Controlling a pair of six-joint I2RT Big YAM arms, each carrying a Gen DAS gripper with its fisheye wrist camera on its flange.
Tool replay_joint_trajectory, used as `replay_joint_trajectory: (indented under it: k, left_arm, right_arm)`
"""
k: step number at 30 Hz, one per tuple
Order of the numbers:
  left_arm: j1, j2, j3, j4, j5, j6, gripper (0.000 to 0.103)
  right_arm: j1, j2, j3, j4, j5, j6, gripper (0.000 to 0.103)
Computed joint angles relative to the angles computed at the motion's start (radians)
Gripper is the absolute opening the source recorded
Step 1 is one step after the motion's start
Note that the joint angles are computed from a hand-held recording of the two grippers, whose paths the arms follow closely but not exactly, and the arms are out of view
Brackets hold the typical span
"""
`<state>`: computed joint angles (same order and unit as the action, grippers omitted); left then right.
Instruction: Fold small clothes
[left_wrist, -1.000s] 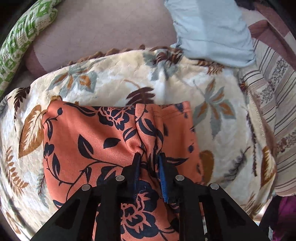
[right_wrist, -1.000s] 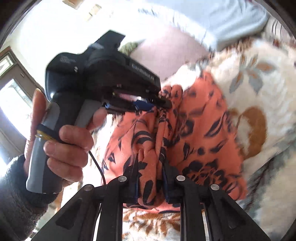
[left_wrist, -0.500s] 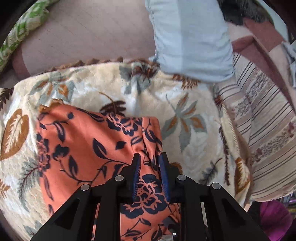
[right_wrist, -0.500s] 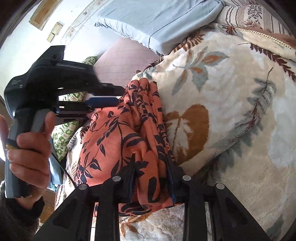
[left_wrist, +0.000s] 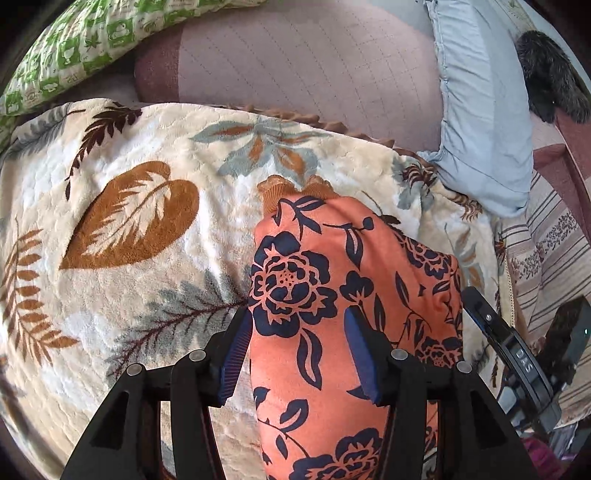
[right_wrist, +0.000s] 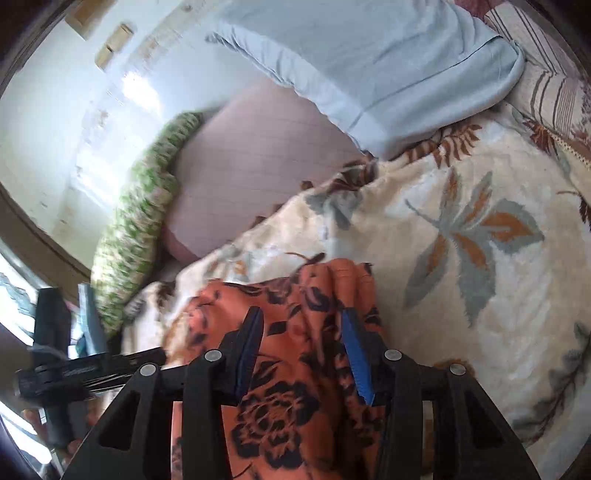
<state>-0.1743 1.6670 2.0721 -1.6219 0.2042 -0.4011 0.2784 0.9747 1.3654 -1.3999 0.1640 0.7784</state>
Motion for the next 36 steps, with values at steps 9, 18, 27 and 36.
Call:
replay_joint_trajectory:
  k: [9, 18, 27, 36]
  left_arm:
    - [-0.038, 0.015, -0.077, 0.070, -0.074, 0.034, 0.049]
    - [-0.103, -0.014, -0.072, 0.060, -0.185, 0.041, 0.046]
    - [-0.144, -0.135, -0.141, 0.009, -0.191, -0.011, 0.046]
    - [-0.136, -0.254, -0.336, 0.019, -0.145, -0.012, 0.053]
  right_arm:
    - [-0.080, -0.003, -0.082, 0.028, -0.084, -0.100, 0.015]
    - [-0.104, -0.098, -0.099, 0.019, -0.131, -0.051, 0.044]
    - [0.142, -0.110, -0.056, -0.152, -0.069, 0.056, 0.043]
    - [0.200, -0.165, -0.109, -0.210, 0.032, 0.079, 0.041]
